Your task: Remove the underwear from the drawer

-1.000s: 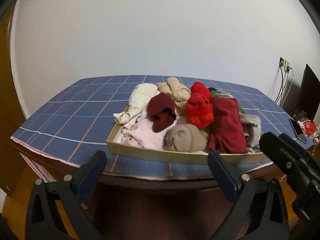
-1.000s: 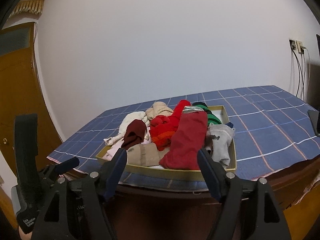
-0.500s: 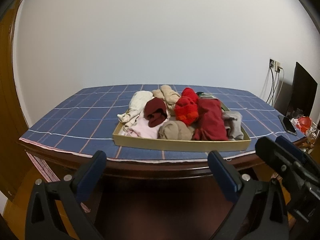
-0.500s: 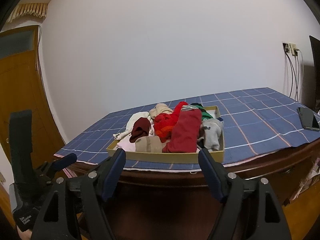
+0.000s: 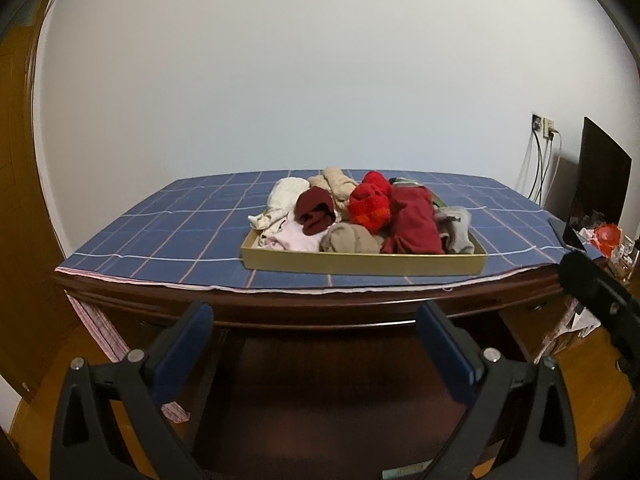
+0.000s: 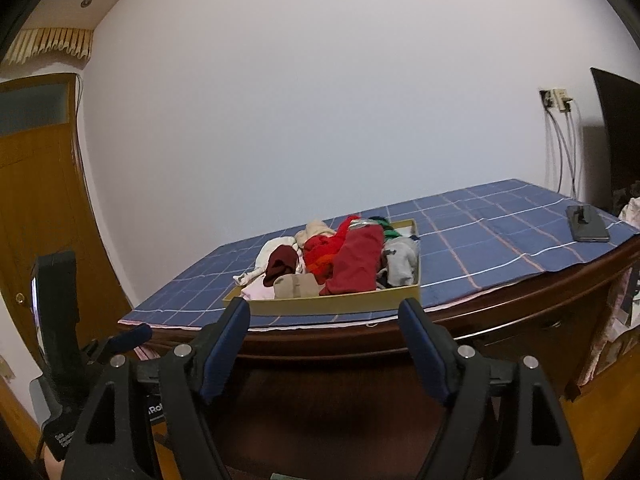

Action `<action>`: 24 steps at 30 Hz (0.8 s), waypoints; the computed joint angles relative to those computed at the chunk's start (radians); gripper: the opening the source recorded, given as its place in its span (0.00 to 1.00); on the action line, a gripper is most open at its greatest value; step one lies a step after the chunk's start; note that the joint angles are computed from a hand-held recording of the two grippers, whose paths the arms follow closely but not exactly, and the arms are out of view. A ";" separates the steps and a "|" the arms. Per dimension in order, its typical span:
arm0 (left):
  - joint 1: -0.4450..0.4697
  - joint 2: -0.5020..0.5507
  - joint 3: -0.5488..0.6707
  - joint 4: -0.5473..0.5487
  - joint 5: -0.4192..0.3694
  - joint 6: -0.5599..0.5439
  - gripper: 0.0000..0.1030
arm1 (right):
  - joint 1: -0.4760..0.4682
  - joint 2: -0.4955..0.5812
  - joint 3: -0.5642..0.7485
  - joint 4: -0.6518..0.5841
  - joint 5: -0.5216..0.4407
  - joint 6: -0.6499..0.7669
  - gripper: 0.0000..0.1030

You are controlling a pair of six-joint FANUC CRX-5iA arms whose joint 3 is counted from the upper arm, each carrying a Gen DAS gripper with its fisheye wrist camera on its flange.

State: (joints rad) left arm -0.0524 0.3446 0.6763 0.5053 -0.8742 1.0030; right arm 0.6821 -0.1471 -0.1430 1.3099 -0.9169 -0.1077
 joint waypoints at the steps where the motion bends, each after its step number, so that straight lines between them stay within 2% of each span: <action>1: 0.001 -0.011 -0.018 0.006 0.010 -0.011 1.00 | 0.005 -0.003 -0.004 0.008 -0.006 -0.004 0.77; 12: 0.020 -0.139 -0.220 0.104 0.086 -0.121 1.00 | 0.094 -0.037 -0.041 0.095 -0.117 -0.026 0.83; 24: 0.033 -0.209 -0.326 0.164 0.126 -0.181 1.00 | 0.150 -0.060 -0.076 0.122 -0.187 -0.044 0.84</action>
